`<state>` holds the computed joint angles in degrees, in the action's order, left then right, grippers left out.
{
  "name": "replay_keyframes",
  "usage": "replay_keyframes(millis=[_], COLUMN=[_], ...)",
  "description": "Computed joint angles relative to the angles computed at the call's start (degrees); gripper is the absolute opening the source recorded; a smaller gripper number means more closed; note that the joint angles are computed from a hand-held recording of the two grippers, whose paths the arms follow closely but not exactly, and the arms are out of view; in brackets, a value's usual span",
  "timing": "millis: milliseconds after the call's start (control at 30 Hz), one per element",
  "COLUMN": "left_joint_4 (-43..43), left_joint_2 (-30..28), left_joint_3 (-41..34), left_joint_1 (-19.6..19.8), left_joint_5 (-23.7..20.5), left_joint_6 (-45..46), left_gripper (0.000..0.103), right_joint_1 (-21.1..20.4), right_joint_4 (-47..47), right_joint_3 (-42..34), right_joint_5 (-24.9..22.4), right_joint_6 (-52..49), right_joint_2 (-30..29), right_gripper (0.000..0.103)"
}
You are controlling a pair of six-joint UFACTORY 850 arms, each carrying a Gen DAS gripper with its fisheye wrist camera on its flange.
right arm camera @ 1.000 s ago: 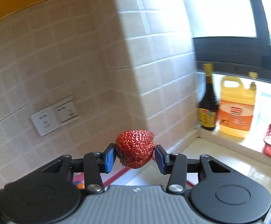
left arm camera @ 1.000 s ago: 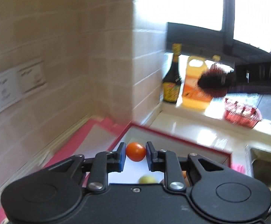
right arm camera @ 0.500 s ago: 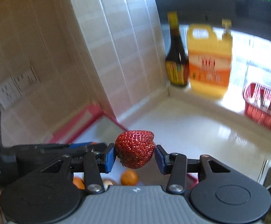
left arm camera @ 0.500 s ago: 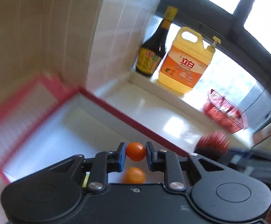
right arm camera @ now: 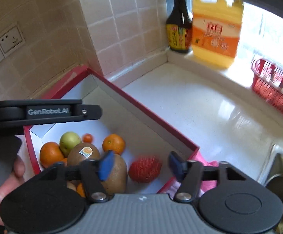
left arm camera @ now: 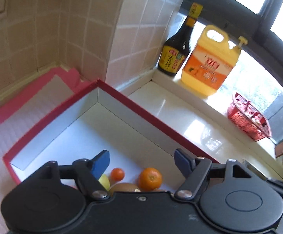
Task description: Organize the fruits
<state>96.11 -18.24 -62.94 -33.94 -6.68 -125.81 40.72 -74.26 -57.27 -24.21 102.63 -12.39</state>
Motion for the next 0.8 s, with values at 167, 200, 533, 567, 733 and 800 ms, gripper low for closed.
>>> replay_keyframes(millis=[167, 200, 533, 567, 733, 800], left_joint_4=[13.02, 11.22, -5.41, -6.18, -13.02, -16.03], left_joint_2=[10.17, 12.2, 27.75, 27.98, 25.54, 24.28], left_joint_3=[6.0, 6.85, 18.27, 19.25, 22.85, 23.58], left_joint_1=[-1.74, -2.29, -11.35, -11.83, -14.09, -13.92], left_joint_5=[-6.13, -7.51, -27.23, -28.47, -33.68, -32.32], left_joint_6=[-10.52, -8.27, 9.08, 9.55, 8.03, 8.38], left_gripper=[0.087, 0.087, 0.088, 0.088, 0.088, 0.088], right_joint_1=[2.75, 3.72, 15.55, 15.99, 16.44, 16.55], right_joint_4=[-5.32, -6.66, -9.54, -8.87, -3.06, -1.4], right_joint_3=[1.85, 2.03, 1.33, 1.19, -0.01, -0.47], right_joint_5=[-4.51, -6.1, -18.11, -18.3, -17.48, -17.28], right_joint_6=[7.98, 9.1, 12.2, 11.52, 9.33, 8.31], right_joint_2=[6.69, 7.85, 8.63, 7.78, 3.16, 1.81], right_gripper=[0.068, 0.07, 0.08, 0.08, 0.08, 0.08])
